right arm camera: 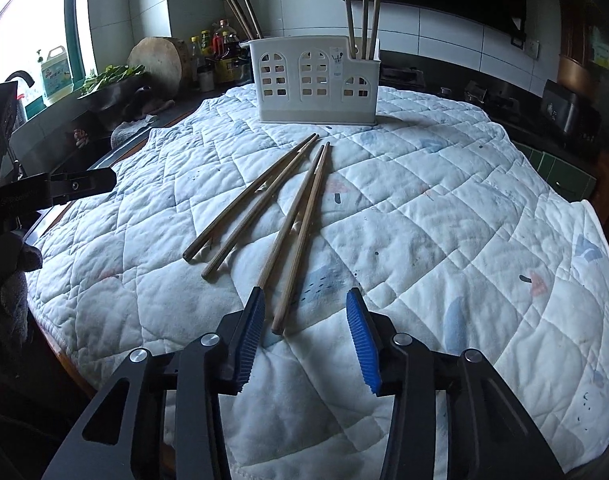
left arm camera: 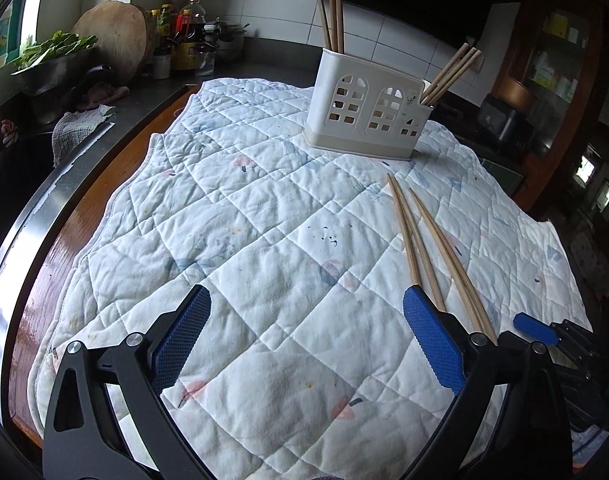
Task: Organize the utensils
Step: 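Close the left tool on a chopstick while the right tool grasps another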
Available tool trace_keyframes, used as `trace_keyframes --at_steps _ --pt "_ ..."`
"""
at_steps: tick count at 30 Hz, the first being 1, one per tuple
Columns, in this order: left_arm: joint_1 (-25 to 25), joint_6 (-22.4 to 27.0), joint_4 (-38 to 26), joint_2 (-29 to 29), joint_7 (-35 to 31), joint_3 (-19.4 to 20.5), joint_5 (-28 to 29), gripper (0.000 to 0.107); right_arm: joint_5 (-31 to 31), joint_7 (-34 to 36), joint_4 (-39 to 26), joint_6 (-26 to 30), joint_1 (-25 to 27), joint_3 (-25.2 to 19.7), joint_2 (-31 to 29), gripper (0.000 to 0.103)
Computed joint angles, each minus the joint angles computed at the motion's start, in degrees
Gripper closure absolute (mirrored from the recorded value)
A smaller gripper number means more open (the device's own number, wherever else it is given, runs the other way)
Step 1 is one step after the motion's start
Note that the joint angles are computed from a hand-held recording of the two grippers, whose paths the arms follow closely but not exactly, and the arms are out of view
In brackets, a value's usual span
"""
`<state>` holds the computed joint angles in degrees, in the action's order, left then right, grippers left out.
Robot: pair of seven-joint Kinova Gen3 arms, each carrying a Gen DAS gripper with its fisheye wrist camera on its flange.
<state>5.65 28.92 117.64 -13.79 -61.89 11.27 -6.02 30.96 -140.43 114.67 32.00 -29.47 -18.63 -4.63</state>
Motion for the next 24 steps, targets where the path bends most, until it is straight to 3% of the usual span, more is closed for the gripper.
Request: trace_keyframes --at_steps 7,10,14,24 --pt "1.65 0.01 -0.37 1.34 -0.62 0.59 0.32 0.013 1.58 -0.74 -1.19 1.15 -1.15 0.01 1.77 0.081" --pt "2.47 -0.05 -0.76 2.5 -0.52 0.98 0.34 0.015 1.9 -0.96 -1.69 1.87 -1.95 0.67 2.67 0.083" --pt "4.46 -0.12 -1.75 4.35 -1.99 -0.03 2.21 0.03 2.32 -1.13 -1.74 1.99 -2.82 1.33 3.15 0.089" --pt "8.18 -0.55 -5.27 9.31 -7.0 -1.39 6.33 0.051 3.16 -2.02 -1.54 2.03 -3.18 2.15 3.02 0.096"
